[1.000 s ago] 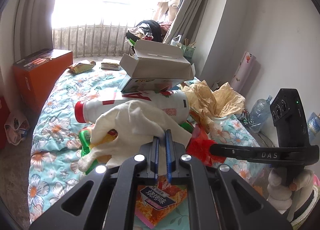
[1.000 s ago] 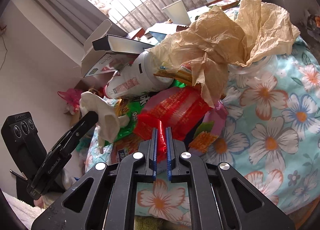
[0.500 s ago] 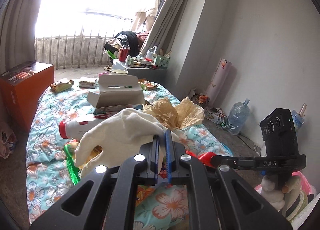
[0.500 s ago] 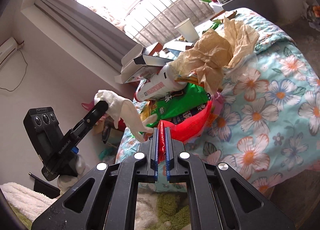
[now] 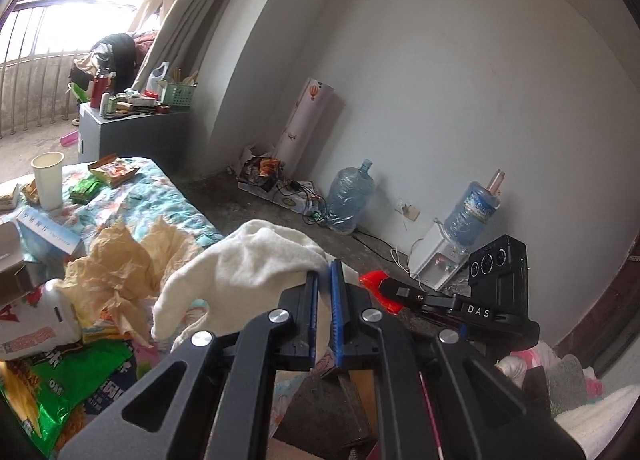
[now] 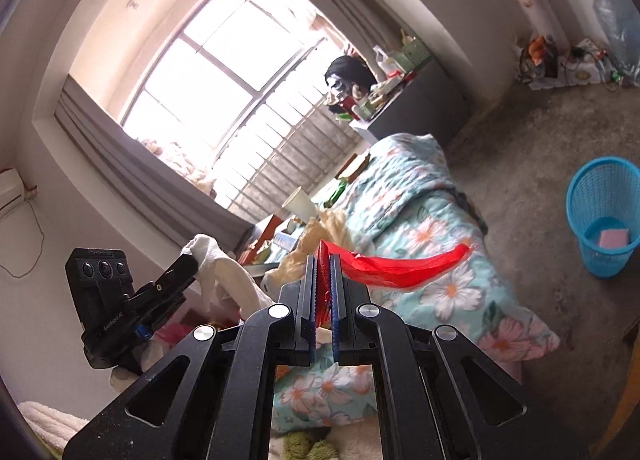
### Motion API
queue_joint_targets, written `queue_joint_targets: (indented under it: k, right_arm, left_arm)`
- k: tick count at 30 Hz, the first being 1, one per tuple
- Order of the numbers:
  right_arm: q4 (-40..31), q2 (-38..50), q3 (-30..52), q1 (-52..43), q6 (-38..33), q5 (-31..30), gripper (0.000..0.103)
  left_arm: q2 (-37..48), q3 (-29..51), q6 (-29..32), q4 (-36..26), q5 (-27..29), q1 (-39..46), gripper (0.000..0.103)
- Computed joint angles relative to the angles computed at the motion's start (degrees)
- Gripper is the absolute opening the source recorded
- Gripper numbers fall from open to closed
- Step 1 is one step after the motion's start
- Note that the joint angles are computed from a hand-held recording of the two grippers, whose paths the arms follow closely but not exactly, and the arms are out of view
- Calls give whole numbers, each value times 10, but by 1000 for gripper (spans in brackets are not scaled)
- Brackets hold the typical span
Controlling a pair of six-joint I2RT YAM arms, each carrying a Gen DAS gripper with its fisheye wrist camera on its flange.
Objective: Collect trash
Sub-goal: 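Carry both items to the blue wastebasket and open both tools over it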
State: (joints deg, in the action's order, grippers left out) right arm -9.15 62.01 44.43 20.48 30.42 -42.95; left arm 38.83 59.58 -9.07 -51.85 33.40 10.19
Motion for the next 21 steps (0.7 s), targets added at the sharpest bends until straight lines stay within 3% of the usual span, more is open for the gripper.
queue_joint_targets:
  k: [4,10,14,21]
  right_arm:
    - [22,16,-6,-100,7,-36,4]
    - [67,135,37,-190,21,-36,4]
    - [103,257,95,-208,30,-7,4]
    - [19,477,273,-226,-28,44,4]
  left_arm:
    - [133,39,-42,100,-108,-171,6]
    - [406,180,-46,176,-138,-270,6]
    - [620,361,-44,143,-157,-306,6]
    - [942,701,-19,19,-174,-325,6]
